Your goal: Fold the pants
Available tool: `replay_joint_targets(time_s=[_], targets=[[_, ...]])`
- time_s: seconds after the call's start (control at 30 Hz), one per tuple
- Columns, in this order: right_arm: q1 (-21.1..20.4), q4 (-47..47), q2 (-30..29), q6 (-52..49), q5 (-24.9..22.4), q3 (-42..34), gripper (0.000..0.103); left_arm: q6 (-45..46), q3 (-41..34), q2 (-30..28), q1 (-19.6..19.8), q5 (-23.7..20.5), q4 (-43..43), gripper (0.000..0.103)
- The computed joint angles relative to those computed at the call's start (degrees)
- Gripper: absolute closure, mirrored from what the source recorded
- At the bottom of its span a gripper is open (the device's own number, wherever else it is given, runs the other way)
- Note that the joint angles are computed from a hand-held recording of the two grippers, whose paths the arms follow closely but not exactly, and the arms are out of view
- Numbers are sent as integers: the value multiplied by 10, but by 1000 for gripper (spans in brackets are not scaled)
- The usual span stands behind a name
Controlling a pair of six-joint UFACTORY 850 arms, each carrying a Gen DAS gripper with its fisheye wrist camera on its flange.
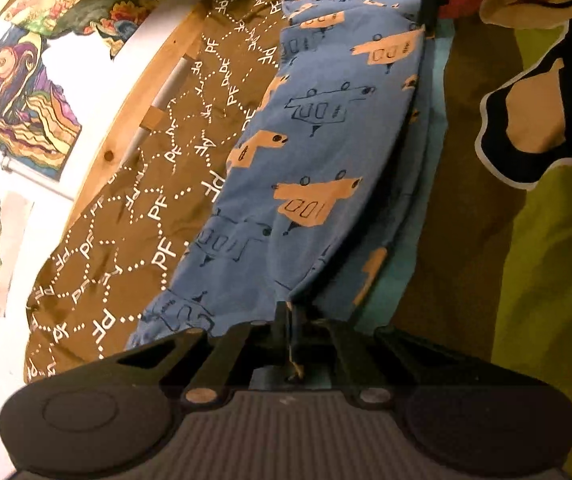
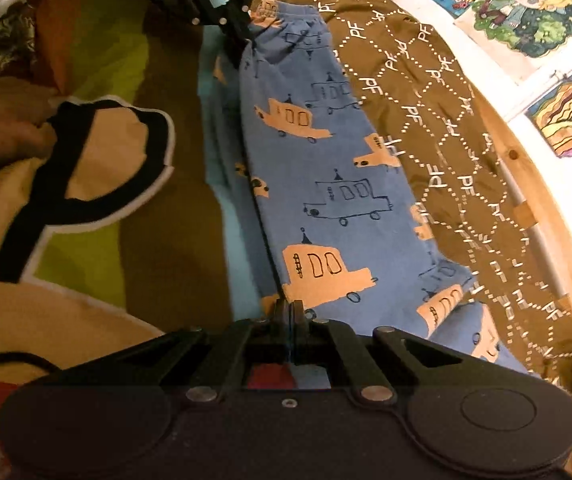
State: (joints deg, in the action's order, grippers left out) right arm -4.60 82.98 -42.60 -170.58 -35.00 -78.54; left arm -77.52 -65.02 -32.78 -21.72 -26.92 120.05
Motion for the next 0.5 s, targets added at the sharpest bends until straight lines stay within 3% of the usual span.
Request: replay_joint_targets(time_s=[0.1, 0.23, 0.27, 0.33, 0.43, 0.5], targets=[[0, 0, 1, -4, 2, 6, 103, 28, -4, -1, 3, 18, -32, 102], [2, 0, -10, 19, 12, -3, 101, 11, -6, -1, 10, 43, -38, 92], [1, 0, -10, 28, 9, -3, 96, 1, -4, 4, 12, 48, -43, 88], [-5, 3, -7, 48, -3, 0, 87, -58, 0, 19, 20, 61, -42, 67], [-15, 38, -1, 70, -8, 6, 72, -151, -4, 33, 31, 52, -51, 64], [-21, 88, 2, 68, -10, 17, 71, -198, -11, 37, 31, 28, -82, 65]])
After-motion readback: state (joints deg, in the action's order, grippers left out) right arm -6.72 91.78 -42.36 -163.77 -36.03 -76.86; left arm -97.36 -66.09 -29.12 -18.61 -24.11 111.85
